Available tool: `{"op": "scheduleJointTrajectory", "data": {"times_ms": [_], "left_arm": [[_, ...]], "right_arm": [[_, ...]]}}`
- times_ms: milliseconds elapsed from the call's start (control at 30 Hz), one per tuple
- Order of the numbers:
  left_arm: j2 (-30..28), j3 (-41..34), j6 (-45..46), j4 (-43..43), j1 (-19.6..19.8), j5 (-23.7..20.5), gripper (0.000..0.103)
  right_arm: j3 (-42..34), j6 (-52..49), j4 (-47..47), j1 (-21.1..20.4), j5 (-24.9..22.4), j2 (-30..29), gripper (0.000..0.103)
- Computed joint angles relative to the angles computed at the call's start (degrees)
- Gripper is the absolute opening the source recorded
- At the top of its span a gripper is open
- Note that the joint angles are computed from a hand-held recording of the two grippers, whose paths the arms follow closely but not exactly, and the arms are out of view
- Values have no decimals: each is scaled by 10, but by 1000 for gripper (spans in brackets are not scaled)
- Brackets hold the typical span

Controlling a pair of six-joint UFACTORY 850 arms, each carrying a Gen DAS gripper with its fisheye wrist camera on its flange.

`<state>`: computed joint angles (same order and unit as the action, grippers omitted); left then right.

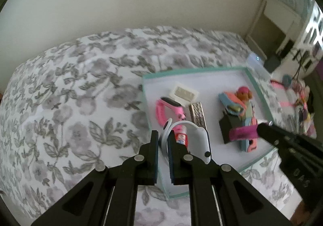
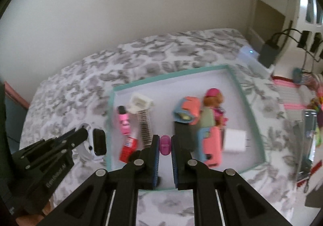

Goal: Organize rigid objects
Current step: 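Carry the white watch and magenta piece over the tray, then open both grippers to drop the watch and magenta piece in the tray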

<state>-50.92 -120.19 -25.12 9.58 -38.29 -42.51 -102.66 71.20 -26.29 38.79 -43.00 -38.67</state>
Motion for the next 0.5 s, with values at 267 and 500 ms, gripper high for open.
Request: {"op": "scheduleJointTrajectory", "data": {"times_ms": [267,500], "left_arm": [[-46,-51,37,-36,-6,-44,10],[-62,-69,28,-31,-7,-64,13]], "right_arm": [[-14,-44,20,-3,-26,-13,12],[-30,-63,32,-2,-40,-29,12]]}}
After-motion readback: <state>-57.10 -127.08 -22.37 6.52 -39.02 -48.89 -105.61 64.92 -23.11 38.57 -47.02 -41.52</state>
